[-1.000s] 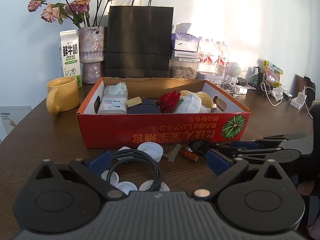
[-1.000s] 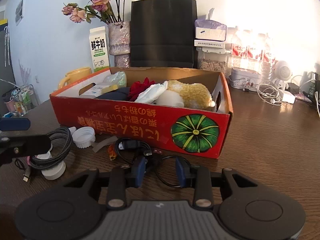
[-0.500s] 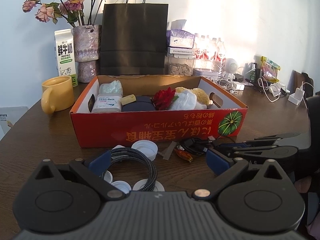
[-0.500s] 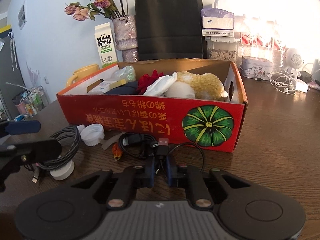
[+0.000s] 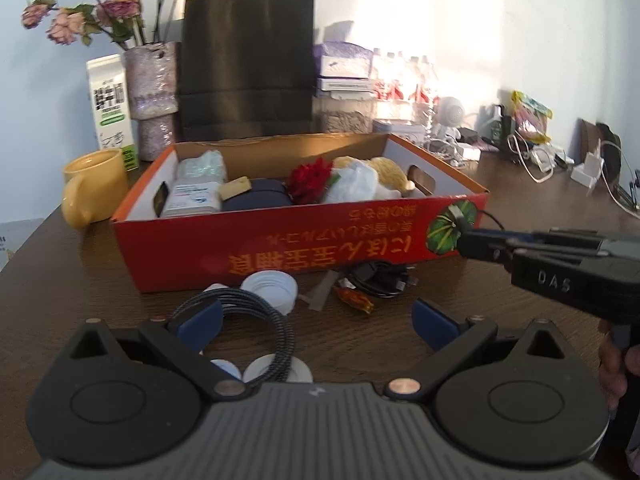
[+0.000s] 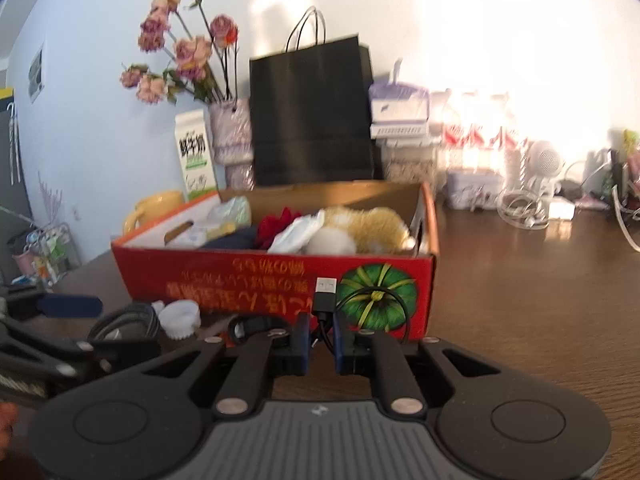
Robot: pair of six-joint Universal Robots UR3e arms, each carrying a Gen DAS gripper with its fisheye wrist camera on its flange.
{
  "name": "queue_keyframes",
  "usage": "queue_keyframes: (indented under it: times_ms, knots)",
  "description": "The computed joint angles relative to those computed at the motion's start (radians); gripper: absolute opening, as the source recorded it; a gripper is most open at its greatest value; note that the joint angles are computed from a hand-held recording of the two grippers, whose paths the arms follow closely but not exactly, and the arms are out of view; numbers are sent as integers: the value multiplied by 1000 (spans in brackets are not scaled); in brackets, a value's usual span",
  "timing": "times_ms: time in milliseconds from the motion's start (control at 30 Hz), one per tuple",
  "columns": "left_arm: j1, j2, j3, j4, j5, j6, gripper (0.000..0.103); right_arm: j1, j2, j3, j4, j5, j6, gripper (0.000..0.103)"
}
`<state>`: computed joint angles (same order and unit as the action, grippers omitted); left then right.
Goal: Organize objects
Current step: 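Lift the black cable with the right tool while the left tool grasps the small orange item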
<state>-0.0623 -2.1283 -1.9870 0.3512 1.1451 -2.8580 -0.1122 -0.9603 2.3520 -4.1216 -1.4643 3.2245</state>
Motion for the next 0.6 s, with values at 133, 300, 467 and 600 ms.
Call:
queue_keyframes:
  times_ms: [133,300,467,600]
  knots:
    - [-41,-32,47,-13,22,40,87,-10,-2,16,-24,5,7,10]
    - [-79,-68,129,-108,40,63,52,-7,2,20,-39,6,5,10]
    - [-106,-100,185,-137,58,48,40,-5,4,23,-47,10,3,10]
    - [-128,-122,235,-183,85,36,29,-4,6,24,-56,12,3,10]
